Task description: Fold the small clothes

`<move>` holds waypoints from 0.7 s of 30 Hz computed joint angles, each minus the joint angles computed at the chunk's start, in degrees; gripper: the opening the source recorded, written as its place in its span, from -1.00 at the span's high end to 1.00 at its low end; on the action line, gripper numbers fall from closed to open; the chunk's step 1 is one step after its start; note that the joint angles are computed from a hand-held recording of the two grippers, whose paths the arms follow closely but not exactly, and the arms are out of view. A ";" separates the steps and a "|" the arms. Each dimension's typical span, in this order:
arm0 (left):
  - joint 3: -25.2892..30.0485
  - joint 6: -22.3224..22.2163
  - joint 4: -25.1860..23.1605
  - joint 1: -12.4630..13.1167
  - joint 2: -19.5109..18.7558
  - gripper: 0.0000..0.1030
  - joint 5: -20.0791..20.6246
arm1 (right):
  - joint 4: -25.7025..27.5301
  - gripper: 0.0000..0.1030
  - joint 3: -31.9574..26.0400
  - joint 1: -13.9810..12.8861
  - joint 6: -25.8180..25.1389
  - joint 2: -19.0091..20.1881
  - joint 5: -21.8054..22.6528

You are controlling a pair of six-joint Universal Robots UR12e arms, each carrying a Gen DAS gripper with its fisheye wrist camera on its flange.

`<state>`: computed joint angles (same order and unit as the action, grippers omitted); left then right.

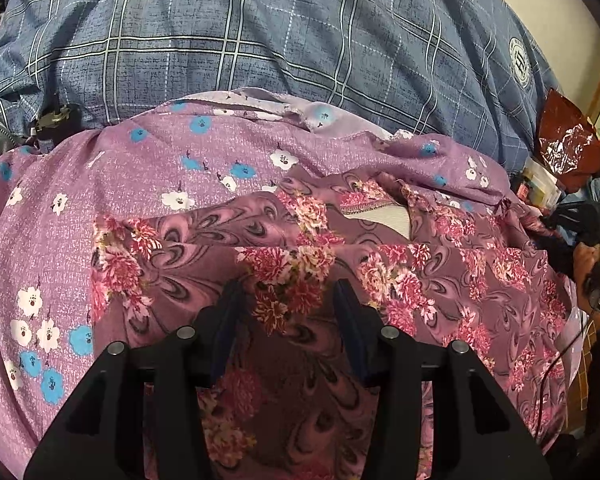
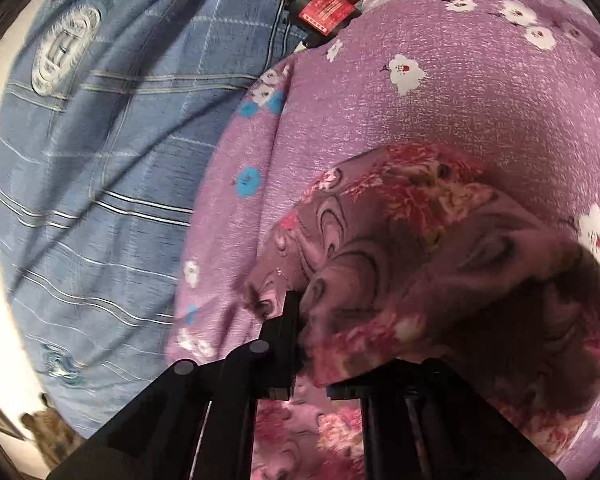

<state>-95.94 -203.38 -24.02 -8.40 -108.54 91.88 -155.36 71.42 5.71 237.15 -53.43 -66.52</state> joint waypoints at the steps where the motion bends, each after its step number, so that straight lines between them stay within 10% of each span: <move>1: -0.11 -0.24 0.41 0.08 0.09 0.12 -0.17 | -1.28 0.83 0.47 0.17 -1.97 -0.93 -1.11; 13: -3.52 -1.88 9.43 0.89 3.04 0.12 -0.96 | -16.31 0.83 1.81 1.01 -11.72 -10.79 1.46; 21: -6.77 -4.52 10.83 2.55 6.29 0.12 4.52 | -10.76 0.83 -0.40 6.41 -16.24 -9.95 6.08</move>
<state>-102.71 -207.90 -13.19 -5.85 -102.25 96.40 -166.12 71.02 12.12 220.91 -63.38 -60.44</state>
